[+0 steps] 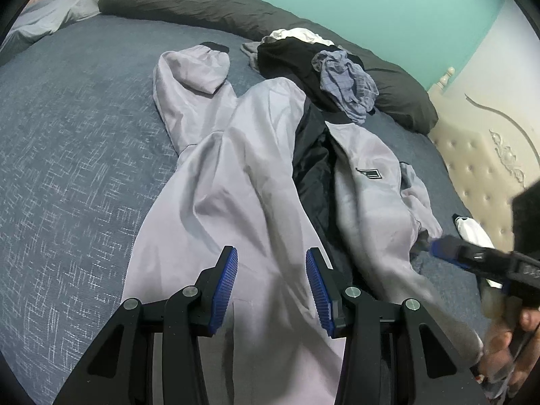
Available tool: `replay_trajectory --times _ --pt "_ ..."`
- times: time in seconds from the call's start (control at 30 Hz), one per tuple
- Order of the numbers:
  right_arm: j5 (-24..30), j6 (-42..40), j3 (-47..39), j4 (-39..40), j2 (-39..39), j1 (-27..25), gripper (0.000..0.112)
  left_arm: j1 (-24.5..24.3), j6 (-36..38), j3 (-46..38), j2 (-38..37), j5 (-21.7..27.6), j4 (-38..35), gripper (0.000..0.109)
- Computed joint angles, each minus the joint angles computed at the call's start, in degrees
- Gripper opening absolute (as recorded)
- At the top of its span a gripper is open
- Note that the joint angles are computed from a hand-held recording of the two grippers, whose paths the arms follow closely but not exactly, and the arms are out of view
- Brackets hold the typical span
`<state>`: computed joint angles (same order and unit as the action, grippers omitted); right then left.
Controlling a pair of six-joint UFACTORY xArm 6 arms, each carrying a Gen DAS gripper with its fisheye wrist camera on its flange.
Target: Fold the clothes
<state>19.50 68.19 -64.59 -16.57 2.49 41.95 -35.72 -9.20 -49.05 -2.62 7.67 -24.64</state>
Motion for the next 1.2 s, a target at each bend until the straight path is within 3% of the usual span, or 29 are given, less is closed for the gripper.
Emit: replay_trajectory --times 0.13,0.27,0.5,0.67,1.0,1.2 --pt "3.6 15.1 8.1 -13.1 -9.4 -0.5 0.042 -0.3 1.0 0.1 -0.4 0.2 -0.8 0.046" --pt "11.2 20.7 14.7 -14.7 -16.1 0.1 0.045 -0.7 2.1 0.2 -0.7 0.6 -1.8 0.046" --pt "9.7 27.8 26.1 -13.6 -23.7 0.6 0.045 -1.5 3.5 -0.1 -0.5 1.2 -2.7 0.046" --pt "8.3 26.5 29.8 -11.1 -25.8 1.8 0.045 -2.4 3.4 -0.2 -0.6 1.8 -1.9 0.046" --pt "7.3 44.2 31.7 -26.7 -28.2 4.0 0.045 -8.1 10.8 -1.0 -1.5 6.9 -11.3 0.046" --pt "9.8 51.6 32.4 -33.4 -30.7 6.5 0.045 -11.3 6.5 -2.0 -1.2 10.9 -6.9 0.046"
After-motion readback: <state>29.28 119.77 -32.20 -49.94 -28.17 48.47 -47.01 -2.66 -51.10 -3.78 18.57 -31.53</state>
